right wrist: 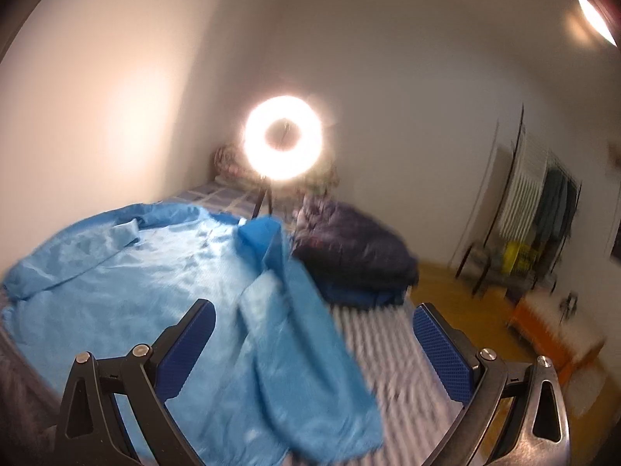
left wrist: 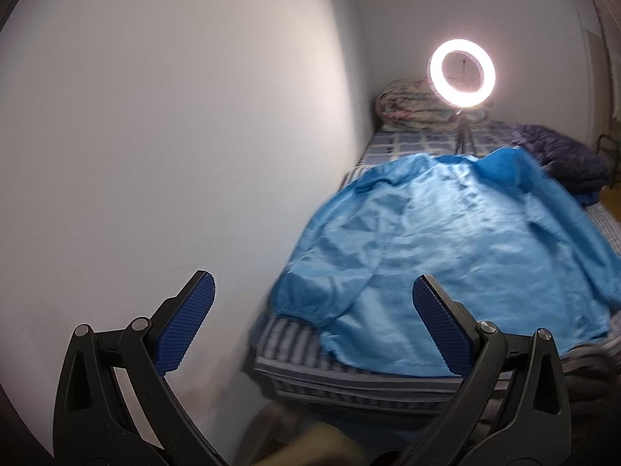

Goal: Fold large clothes
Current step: 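Reach the right gripper to the jacket sleeve cuff and close on it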

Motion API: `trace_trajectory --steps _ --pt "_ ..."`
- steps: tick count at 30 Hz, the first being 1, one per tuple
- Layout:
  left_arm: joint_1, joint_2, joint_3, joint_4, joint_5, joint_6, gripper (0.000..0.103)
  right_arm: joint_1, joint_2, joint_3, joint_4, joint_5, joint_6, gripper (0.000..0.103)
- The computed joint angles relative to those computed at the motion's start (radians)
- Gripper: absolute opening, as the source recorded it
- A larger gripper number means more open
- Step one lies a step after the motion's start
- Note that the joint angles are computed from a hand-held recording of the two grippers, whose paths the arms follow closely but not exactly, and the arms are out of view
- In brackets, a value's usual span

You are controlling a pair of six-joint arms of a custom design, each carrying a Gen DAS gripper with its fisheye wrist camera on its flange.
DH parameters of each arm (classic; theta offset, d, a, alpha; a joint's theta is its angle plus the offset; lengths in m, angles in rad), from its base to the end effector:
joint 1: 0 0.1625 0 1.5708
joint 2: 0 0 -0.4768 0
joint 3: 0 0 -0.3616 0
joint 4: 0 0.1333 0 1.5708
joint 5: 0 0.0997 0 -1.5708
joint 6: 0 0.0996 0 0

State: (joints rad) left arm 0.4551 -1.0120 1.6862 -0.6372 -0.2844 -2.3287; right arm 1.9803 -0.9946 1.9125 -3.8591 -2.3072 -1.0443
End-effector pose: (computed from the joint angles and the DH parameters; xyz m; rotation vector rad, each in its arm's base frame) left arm -0.3518 -0.4270 0.2424 0.0925 1.6936 -1.2016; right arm 0.2885 -0.4979 0.3581 0.7665 -1.7097 1.1724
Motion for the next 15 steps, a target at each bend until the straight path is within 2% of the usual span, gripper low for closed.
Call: trace_trajectory --steps 2,4,6,8,10,13,15 --pt "0.012 -0.004 0.018 0.011 0.0 -0.022 0.103 -0.012 0.03 -0.045 -0.006 0.054 -0.074 0.103" --pt "0.016 -0.015 0.055 0.016 0.01 -0.06 0.103 -0.017 0.056 -0.093 0.039 0.085 -0.113 0.103" --pt "0.021 -0.022 0.077 0.006 0.011 -0.076 0.103 -0.019 0.075 -0.138 0.111 0.118 -0.117 0.103" --pt "0.028 -0.038 0.107 -0.063 -0.007 -0.035 0.103 -0.02 0.091 -0.187 0.211 0.166 -0.086 0.103" --pt "0.036 -0.056 0.135 -0.142 -0.014 0.021 0.098 -0.021 0.111 -0.235 0.309 0.201 -0.035 0.103" --pt "0.054 -0.093 0.196 -0.334 -0.024 0.159 0.084 -0.022 0.14 -0.3 0.45 0.248 0.043 0.103" --pt "0.068 -0.127 0.252 -0.523 -0.031 0.289 0.074 -0.013 0.157 -0.333 0.539 0.254 0.103 0.101"
